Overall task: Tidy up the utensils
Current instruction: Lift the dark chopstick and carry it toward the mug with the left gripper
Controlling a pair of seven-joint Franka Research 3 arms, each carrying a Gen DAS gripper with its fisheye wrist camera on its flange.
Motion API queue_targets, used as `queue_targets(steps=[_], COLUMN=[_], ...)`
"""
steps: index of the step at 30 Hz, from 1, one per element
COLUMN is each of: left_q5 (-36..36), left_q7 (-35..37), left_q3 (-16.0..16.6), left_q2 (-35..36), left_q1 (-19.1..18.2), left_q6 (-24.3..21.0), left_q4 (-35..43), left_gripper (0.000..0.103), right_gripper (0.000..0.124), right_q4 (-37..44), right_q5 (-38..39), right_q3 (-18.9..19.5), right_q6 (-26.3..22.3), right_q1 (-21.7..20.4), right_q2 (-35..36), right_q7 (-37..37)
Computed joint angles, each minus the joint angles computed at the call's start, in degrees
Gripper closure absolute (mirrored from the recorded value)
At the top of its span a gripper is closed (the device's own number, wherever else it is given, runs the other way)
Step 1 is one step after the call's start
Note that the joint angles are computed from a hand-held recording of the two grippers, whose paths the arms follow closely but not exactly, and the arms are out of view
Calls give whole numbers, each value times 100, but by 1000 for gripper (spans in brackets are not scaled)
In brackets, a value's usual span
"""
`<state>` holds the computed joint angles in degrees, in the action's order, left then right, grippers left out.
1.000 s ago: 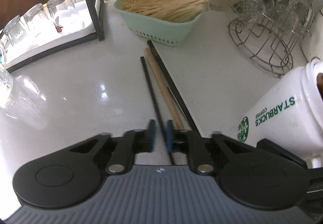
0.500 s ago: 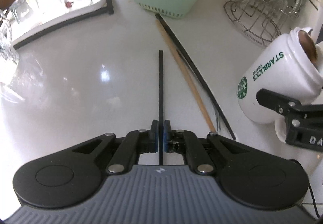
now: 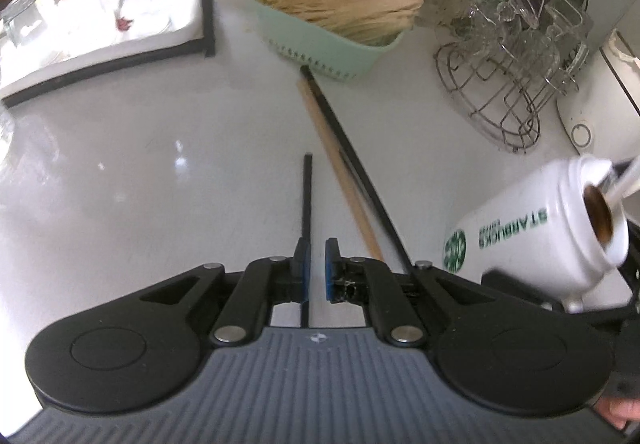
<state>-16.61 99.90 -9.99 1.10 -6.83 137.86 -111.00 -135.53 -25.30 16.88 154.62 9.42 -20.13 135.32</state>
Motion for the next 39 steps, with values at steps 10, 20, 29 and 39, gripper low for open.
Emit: queue_targets(steps=[10, 20, 29, 39], left_q5=[802, 1513, 1665, 1237], left_q7=[-308, -638, -638, -568], left_q3=[-114, -174, -238, -257], left_q2=[591, 996, 1456, 883], left_q1=[-31, -124, -117, 6], left_q6=[30, -394, -1111, -714], left_q4=[568, 1199, 2016, 1481], left_gripper=[96, 96, 97, 98], right_gripper=[33, 32, 33, 33], right_q4=[-7, 6, 85, 46], right_q5=[-34, -12, -10, -75], right_q3=[2, -13, -28, -58], right_q6=[-10, -27, -96, -4], right_q1=[2, 19, 35, 50], right_q2=[-7, 2, 59, 59], right_q7=[20, -24, 31, 48])
